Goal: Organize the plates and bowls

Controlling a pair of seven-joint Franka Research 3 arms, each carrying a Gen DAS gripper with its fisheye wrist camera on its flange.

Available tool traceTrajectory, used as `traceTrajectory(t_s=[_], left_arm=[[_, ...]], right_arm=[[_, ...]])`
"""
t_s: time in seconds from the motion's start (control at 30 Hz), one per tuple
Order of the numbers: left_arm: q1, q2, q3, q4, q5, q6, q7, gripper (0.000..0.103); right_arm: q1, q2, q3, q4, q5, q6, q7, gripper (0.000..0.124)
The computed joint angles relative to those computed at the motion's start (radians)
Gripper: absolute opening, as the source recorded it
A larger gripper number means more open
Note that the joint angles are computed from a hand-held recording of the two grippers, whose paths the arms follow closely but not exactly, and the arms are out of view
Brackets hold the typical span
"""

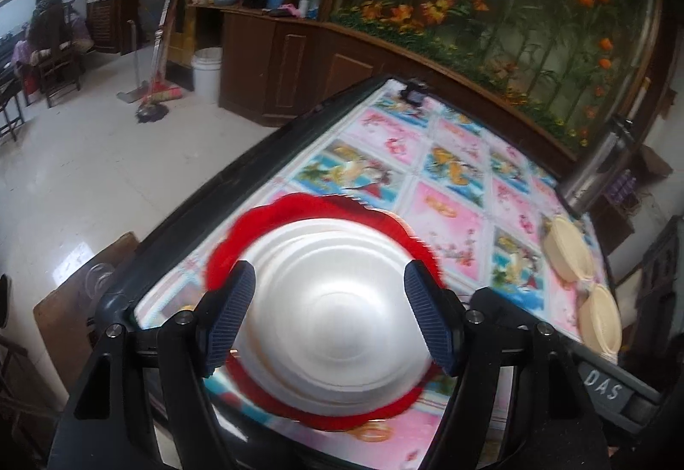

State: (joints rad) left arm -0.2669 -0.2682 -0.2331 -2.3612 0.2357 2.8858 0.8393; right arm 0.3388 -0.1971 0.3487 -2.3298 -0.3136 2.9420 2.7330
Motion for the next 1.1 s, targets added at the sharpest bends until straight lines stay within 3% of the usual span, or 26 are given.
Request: traceTrajectory(t_s=[0.17,0.43,0.63,0.87,1.1], left_arm=[[-0.119,0.073,0.04,0.084,-0.142,0.014,0.171,0.072],[-0.159,0.275,-0.044,0.33,-0.276,-0.084,0.348,0.072],[-0.162,0.446,-0.109,0.542,-0.276,-0.178,0.364,0.072],[-0.224,0.675,-0.118,0.841,-0.192,-0.292,0.3,0.072],[-0.321,0.915,-0.089,1.207,-0.129,-0.453,0.256,0.072]], right_arm=[[-0.014,-0.137,-0.021,-0.128,0.08,0.021,-0.016,0.068],[-0.045,-0.407,-0.106,-0.331,0.242,-0.029,-0.123,0.079],[-0.129,-0.546,-0.164,-0.392,0.304,-0.117,-0.221,0.079],[-0.244,-0.572,-0.212,-0.368,0.344,-0.205,-0.365,0.079],[-0.335,-0.462,-0.28,-0.292,0.406,-0.244,-0.507,0.079]])
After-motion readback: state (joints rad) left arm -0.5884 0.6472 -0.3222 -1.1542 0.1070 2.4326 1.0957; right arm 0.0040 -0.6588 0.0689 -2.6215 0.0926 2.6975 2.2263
